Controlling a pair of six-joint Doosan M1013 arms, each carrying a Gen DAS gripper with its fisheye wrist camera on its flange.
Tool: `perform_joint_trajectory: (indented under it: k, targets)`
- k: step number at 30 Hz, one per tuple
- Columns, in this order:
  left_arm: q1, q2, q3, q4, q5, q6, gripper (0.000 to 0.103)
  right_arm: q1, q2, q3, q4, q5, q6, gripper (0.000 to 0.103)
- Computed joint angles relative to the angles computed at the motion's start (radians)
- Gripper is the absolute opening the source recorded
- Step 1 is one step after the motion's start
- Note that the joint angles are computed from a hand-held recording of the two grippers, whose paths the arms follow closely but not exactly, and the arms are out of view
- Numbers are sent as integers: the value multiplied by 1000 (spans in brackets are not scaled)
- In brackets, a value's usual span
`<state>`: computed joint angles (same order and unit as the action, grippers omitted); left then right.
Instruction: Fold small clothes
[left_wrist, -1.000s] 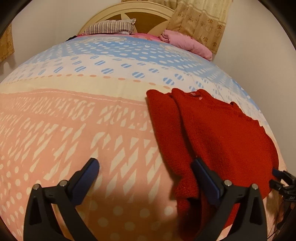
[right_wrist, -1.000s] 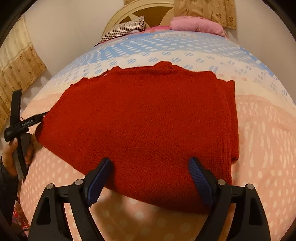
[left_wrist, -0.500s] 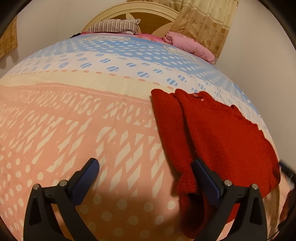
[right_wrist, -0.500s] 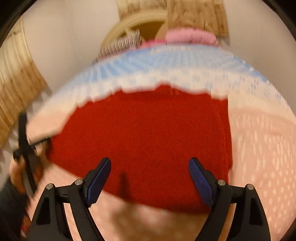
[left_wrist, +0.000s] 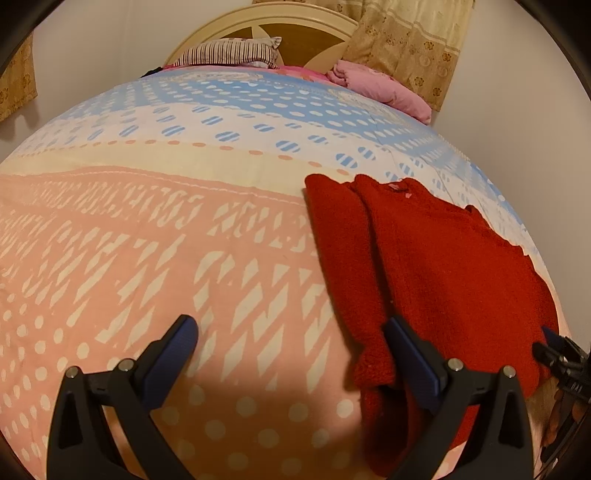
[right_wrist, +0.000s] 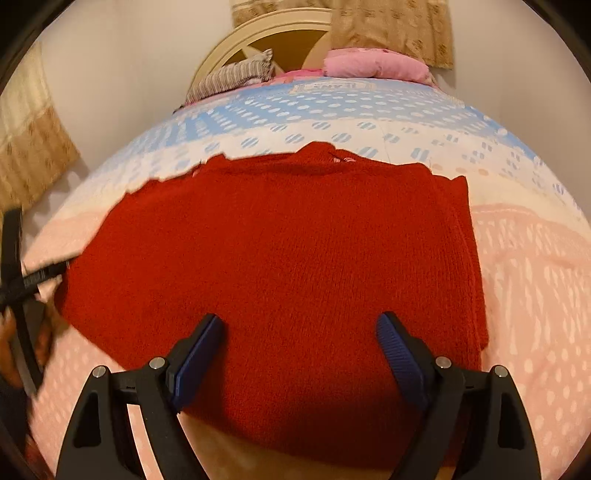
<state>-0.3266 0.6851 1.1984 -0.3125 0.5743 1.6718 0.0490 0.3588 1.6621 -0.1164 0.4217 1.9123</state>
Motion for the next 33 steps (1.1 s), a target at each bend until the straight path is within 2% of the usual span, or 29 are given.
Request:
perform_joint_trajectory:
  k: [9, 11, 12, 14, 16, 19, 20, 22, 23, 24, 26, 29, 31, 33]
  targets:
    - [1, -9, 14, 14, -21, -19, 103, 30, -15, 23, -203, 16, 219, 87]
    - [3, -25, 41, 35, -71, -67, 103, 22, -32, 43, -137, -22, 174, 87]
    - [3, -37, 62, 57, -110, -105, 103, 13, -51, 69, -126, -71, 196, 87]
    - [5, -55, 94, 42, -163, -110, 103, 7, -74, 101, -227, -120, 332, 87]
    - [3, -62, 103, 24, -176, -77, 103, 2, -87, 115, -357, -131, 466, 86]
    - [-16, -56, 83, 102, -149, -81, 103, -21, -79, 96, -329, -83, 437, 86]
    - [-26, -53, 75, 160, -139, -111, 103, -28, -74, 89, -279, -67, 394, 85]
    - [-48, -34, 40, 316, -83, -198, 103, -45, -51, 64, -88, 12, 217, 78]
    - [-52, -23, 22, 344, -49, -212, 103, -51, -51, 69, -48, 6, 183, 78]
    - [-50, -15, 10, 343, -27, -213, 103, -52, -58, 77, -57, -4, 194, 77]
    - [-35, -9, -1, 255, -9, -164, 103, -44, -63, 78, -114, 8, 249, 77]
    - [-9, -5, -5, 104, 6, -71, 103, -5, -79, 92, -389, 41, 497, 78]
    - [6, 0, -12, 38, 18, -47, 103, 13, -93, 105, -456, 32, 531, 78]
    - [8, -8, -2, 26, 17, -54, 103, 35, -100, 106, -515, 23, 553, 78]
